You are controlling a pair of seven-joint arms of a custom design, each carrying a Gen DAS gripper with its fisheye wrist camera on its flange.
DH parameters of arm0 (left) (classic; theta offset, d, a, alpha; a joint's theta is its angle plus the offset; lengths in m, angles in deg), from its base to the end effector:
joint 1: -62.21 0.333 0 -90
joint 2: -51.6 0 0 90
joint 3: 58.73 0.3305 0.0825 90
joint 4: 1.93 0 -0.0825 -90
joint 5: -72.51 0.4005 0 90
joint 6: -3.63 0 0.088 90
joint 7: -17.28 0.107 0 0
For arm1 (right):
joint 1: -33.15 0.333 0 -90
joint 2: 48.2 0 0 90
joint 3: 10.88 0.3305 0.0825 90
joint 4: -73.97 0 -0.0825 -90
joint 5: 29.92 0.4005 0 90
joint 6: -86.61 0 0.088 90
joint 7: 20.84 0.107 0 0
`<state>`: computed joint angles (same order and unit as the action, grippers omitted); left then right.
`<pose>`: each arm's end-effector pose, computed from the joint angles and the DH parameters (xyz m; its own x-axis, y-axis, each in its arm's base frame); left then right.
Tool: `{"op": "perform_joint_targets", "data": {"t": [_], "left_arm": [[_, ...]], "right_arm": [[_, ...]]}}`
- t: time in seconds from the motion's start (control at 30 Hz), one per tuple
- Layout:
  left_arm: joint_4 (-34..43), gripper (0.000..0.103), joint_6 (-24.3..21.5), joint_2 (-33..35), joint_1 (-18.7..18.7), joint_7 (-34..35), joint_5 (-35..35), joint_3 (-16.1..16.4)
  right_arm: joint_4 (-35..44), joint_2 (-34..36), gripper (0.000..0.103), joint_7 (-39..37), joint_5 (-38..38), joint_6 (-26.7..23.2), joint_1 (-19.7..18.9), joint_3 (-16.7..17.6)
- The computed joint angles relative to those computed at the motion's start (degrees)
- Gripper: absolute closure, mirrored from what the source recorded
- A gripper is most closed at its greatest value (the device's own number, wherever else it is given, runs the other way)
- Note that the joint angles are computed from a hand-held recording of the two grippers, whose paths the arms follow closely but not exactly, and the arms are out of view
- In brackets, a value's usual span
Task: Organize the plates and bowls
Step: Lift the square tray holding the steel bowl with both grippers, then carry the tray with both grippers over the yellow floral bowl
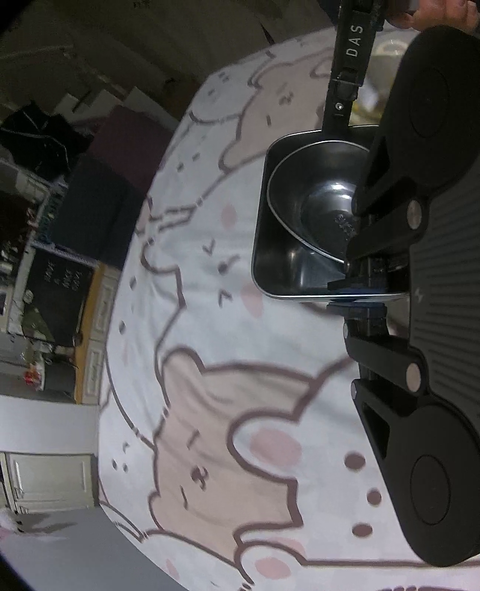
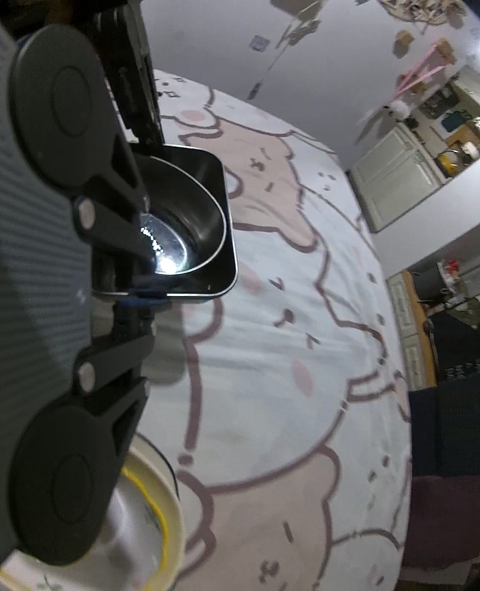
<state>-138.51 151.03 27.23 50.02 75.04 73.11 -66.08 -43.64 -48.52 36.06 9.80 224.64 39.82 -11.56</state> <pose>0.4456 -0.1650 0.5546 0.1301 -0.9588 0.2526 -0.8191 -0.2475 -0.5175 0.5916 0.0660 0.4860 0.3154 -0.8757 -0.3657 -0.8704 -0.1135 -0.4790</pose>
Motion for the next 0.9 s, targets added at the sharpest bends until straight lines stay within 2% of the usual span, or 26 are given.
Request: {"op": "perform_joint_targets", "data": {"t": [0.33, 0.7, 0.9], "left_arm": [[5.19, 0.098, 3.0, 5.02, -4.09, -0.12, -2.22, -2.2], [10.48, 0.098, 2.32, 10.73, -7.69, 3.19, -6.06, -4.1], [11.9, 0.096, 1.88, 12.45, -8.99, 4.99, -8.5, -4.97]], "right_arm": [[-1.13, -3.81, 0.099, -4.8, 2.27, 0.53, -3.72, -3.45], [-3.86, -6.48, 0.099, -6.17, 0.85, 1.18, -7.85, -6.27], [-4.96, -7.21, 0.099, -7.05, 0.5, -0.21, -10.0, -7.84]]}}
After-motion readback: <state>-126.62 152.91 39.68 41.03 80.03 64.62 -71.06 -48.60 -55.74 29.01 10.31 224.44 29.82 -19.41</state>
